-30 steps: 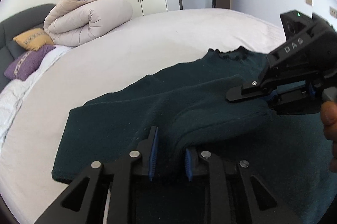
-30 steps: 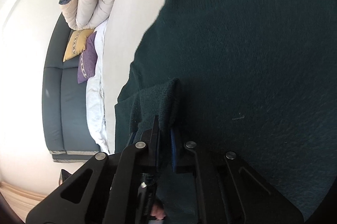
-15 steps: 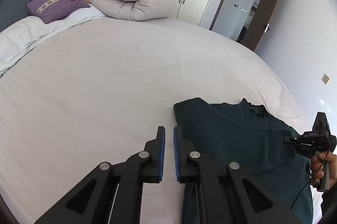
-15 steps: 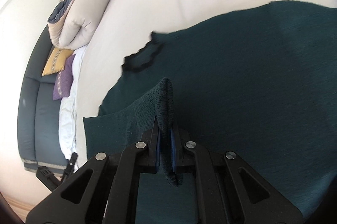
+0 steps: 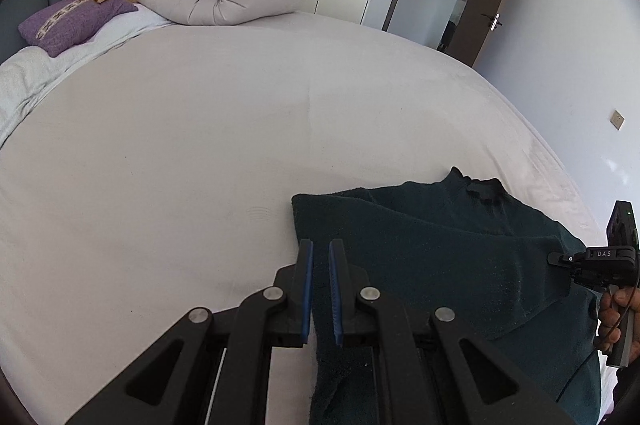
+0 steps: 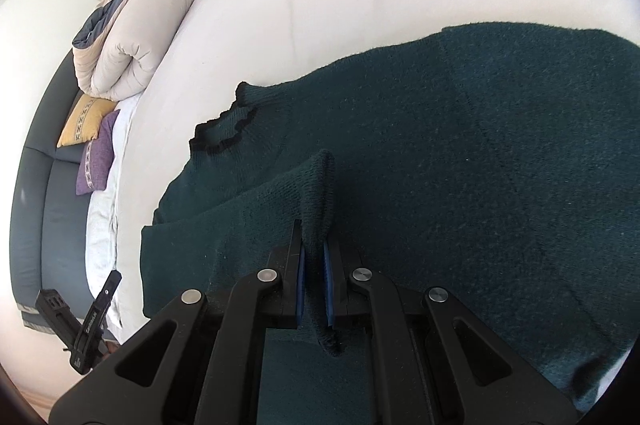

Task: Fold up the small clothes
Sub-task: 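Fold the sweater side edge inward with the right gripper while the left holds the sleeve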

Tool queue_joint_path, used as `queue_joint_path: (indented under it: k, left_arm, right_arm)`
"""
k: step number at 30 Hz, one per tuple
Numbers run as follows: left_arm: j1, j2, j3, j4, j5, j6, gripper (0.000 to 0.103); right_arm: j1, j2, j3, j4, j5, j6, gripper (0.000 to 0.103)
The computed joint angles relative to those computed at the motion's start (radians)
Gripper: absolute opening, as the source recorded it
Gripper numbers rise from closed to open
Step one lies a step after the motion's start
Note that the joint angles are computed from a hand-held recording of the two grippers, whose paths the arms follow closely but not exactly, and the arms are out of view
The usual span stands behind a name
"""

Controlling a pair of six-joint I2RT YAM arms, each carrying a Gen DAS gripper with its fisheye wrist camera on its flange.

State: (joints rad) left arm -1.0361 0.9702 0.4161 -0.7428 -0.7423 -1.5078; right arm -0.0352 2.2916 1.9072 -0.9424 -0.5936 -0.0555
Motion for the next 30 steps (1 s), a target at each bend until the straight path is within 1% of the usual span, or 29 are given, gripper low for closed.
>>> queue_joint_path:
  k: [1,4,5,7,9,10,11,13,15,16,17,19,22,24,26,27,28,29,30]
  left_arm:
    - [0.016,0.008,-0.006,0.026,0.012,0.029,0.008]
    - [0.041,0.081,0.006,0.09,0.021,0.101,0.008]
    - [0.055,0.113,0.015,0.116,0.026,0.135,0.008]
    - [0.072,0.178,0.033,0.165,0.032,0.189,0.008]
    - [0.095,0.257,0.047,0.223,0.066,0.252,0.008]
    - [0.106,0.301,0.052,0.249,0.091,0.275,0.008]
    - [0.115,0.341,0.051,0.275,0.114,0.288,0.008]
    - [0.11,0.384,0.031,0.32,0.12,0.281,0.008]
    - [0.087,0.412,0.034,0.317,0.097,0.263,0.008]
    - [0.079,0.434,0.05,0.3,0.088,0.261,0.008]
    - [0.067,0.466,0.075,0.274,0.076,0.258,0.008]
    - [0.052,0.501,0.103,0.24,0.063,0.258,0.008]
    - [0.038,0.503,0.095,0.24,0.061,0.252,0.008]
    - [0.034,0.501,0.089,0.243,0.059,0.255,0.008]
    - [0.04,0.466,0.068,0.257,0.069,0.26,0.008]
    - [0.048,0.397,0.031,0.278,0.082,0.264,0.007]
    - [0.055,0.298,-0.018,0.293,0.095,0.252,0.008]
    - [0.054,0.215,-0.046,0.267,0.088,0.216,0.008]
    - [0.042,0.15,-0.055,0.193,0.06,0.158,0.008]
  right_arm:
    - [-0.026,-0.02,-0.052,0.02,-0.003,-0.035,0.006]
    - [-0.008,-0.019,-0.037,0.036,0.013,-0.008,0.006]
    - [-0.041,-0.017,-0.048,0.029,0.003,-0.043,0.006]
    - [-0.054,-0.018,-0.058,0.036,0.001,-0.061,0.006]
    - [-0.056,-0.02,-0.067,0.047,0.004,-0.062,0.006]
    - [-0.045,-0.017,-0.057,0.053,0.0,-0.04,0.006]
    - [-0.045,-0.016,-0.054,0.059,-0.004,-0.033,0.006]
    - [-0.039,-0.016,-0.05,0.078,-0.002,-0.011,0.006]
    - [-0.05,-0.026,-0.073,0.088,-0.001,-0.03,0.006]
    - [-0.047,-0.03,-0.078,0.096,0.006,-0.031,0.006]
    - [-0.067,-0.034,-0.098,0.101,0.0,-0.059,0.006]
    - [-0.078,-0.022,-0.088,0.111,0.0,-0.071,0.006]
    - [-0.061,-0.028,-0.092,0.135,0.016,-0.058,0.006]
    - [-0.082,-0.024,-0.092,0.135,0.02,-0.1,0.006]
    - [-0.029,-0.019,-0.07,0.158,0.047,-0.062,0.006]
    - [-0.036,-0.022,-0.081,0.163,0.044,-0.078,0.006]
    - [-0.034,-0.028,-0.088,0.17,0.039,-0.08,0.006]
    - [-0.061,-0.036,-0.11,0.169,0.016,-0.105,0.009]
    - [-0.075,-0.037,-0.11,0.156,-0.003,-0.111,0.011]
